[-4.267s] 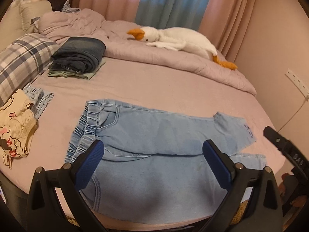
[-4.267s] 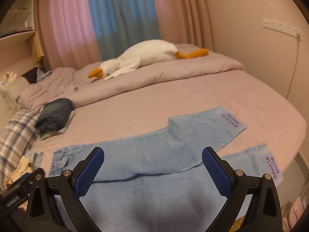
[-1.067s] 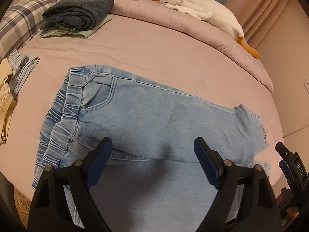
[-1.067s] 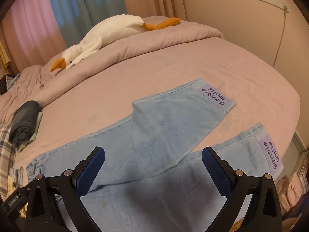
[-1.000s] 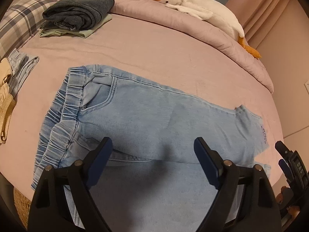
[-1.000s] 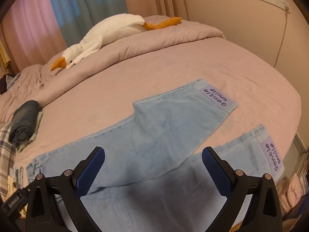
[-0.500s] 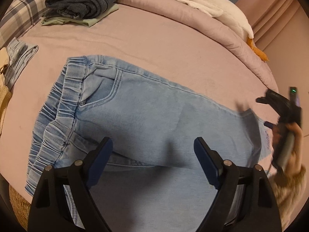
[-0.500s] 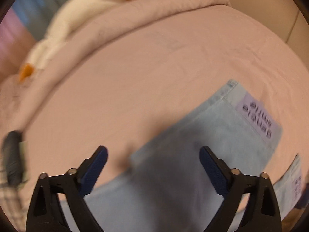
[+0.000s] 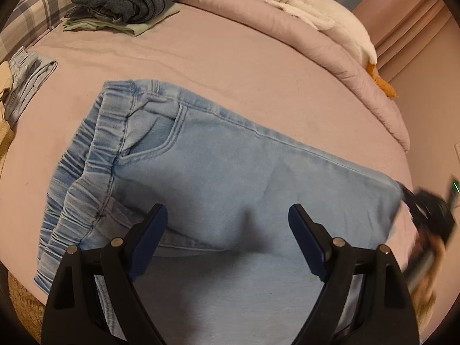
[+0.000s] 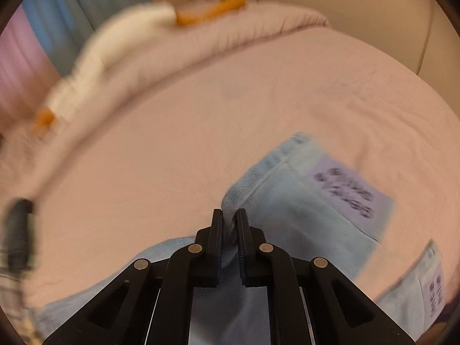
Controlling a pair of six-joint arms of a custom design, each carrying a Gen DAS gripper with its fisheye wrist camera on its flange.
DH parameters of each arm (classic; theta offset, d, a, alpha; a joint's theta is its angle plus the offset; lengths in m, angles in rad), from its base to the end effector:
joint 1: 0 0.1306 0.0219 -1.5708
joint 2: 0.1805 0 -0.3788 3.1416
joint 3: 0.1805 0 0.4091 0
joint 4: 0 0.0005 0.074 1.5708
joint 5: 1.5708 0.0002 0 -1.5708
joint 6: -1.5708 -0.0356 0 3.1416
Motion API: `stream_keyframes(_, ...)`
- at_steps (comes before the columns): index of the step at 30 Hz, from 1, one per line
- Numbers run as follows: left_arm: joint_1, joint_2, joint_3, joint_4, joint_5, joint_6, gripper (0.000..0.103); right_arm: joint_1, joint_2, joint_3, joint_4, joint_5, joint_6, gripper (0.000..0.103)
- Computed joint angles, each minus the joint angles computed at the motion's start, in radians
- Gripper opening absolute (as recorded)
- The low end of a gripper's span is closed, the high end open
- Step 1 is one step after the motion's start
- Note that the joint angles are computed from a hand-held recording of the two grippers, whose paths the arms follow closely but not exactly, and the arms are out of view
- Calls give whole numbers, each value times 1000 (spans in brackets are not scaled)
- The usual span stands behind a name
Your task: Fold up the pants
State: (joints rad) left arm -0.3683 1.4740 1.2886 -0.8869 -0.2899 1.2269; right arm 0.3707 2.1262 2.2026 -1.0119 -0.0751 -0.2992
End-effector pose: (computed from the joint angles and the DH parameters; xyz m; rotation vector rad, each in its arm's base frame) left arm 0.4766 -0.1736 0.3376 -1.1625 2.3090 -0.2072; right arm 0.6972 0.2733 0.3543 -0.1222 2.5387 0.3648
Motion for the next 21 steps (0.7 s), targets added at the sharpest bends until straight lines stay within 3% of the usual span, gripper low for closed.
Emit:
stream_keyframes(3, 5, -4, 10, 20, -1, -1, 85, -45, -243, -339, 231, -131, -35, 10)
stream_keyframes(6, 10, -2, 27, 49, 8, -14, 85, -72, -401, -576, 352, -156, -57, 10)
stream_keyframes(10, 37, 42, 86, 61, 62, -79, 86, -78, -450, -677, 320, -126, 8, 10)
stream_keyframes(14, 83, 132, 171, 52, 196, -121, 86, -93, -478, -726, 272, -149, 39, 10)
stream_keyframes(18, 117, 248, 284, -21, 318, -147, 85, -109, -475, -727, 243, -166, 45, 10)
stream_keyframes(20, 131, 307, 338, -91, 353, -149, 78, -108, -468, -719, 233, -167, 40, 10)
stream_keyframes(21, 135, 324, 348, -109, 363, -144, 58, -107, -471, -723, 236, -167, 42, 10)
